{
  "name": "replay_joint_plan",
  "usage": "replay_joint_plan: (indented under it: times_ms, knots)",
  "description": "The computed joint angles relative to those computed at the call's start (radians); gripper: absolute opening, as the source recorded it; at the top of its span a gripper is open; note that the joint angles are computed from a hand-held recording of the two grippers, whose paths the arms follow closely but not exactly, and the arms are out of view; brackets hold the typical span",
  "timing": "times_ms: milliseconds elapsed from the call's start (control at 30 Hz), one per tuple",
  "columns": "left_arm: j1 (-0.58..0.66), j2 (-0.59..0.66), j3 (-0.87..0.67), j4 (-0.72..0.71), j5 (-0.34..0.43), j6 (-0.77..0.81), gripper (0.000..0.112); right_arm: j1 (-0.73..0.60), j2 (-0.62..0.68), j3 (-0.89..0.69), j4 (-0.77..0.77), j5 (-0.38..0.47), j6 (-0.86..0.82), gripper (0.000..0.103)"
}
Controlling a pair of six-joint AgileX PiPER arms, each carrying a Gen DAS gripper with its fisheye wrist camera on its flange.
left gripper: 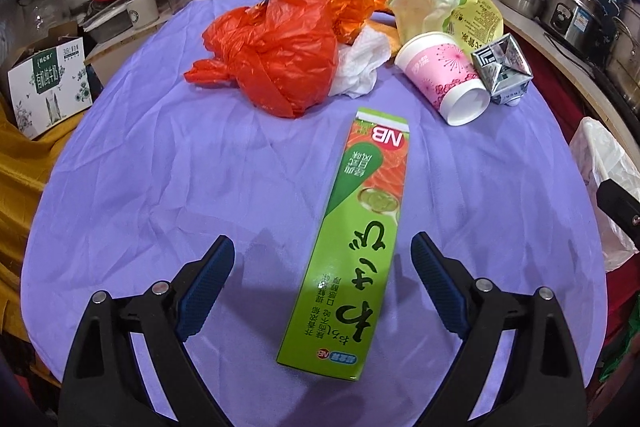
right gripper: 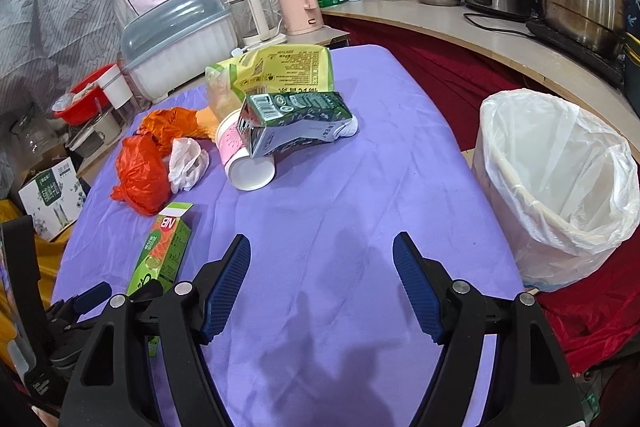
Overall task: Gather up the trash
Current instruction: 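Move both tools back over the table toward the remaining trash, then grasp the green NB toothpaste box with the left tool while the right tool grasps the green milk carton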
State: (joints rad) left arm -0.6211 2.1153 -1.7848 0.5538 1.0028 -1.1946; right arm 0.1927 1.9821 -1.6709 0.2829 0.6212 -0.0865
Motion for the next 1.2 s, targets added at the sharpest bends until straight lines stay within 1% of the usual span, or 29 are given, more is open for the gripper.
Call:
replay_joint_plan:
  times_ms: [133,300,367,500,567,900,1000,1100,1200]
  knots:
    - [0.008,-0.001,0.024,-0.017,-0.027,0.001,0.085,0.015,0.016,-0.014,-0.013,0.005,0.017,0.071]
    - [0.018,0.006,0.025,-0.043,-0.051,0.022,0.075,0.027,0.042,-0.042,-0.026,0.016,0.036,0.071]
    - [0.021,0.012,0.018,-0.051,-0.055,0.03,0.066,0.031,0.051,-0.052,-0.032,0.02,0.044,0.071]
    - [0.025,0.021,0.003,-0.067,-0.062,0.05,0.056,0.037,0.066,-0.067,-0.042,0.024,0.053,0.071]
    - [0.026,0.025,-0.004,-0.07,-0.066,0.058,0.044,0.039,0.074,-0.078,-0.044,0.029,0.058,0.071]
    - [0.058,0.034,-0.051,-0.086,-0.065,0.093,0.043,0.045,0.138,-0.171,-0.06,0.058,0.085,0.071]
    - [0.075,0.051,-0.098,-0.09,-0.05,0.109,0.043,0.049,0.182,-0.25,-0.068,0.082,0.106,0.071]
    - [0.094,0.076,-0.161,-0.104,-0.031,0.138,0.043,0.051,0.241,-0.365,-0.075,0.123,0.135,0.071]
    - [0.111,0.099,-0.227,-0.114,-0.011,0.163,0.043,0.053,0.325,-0.546,-0.086,0.194,0.181,0.071]
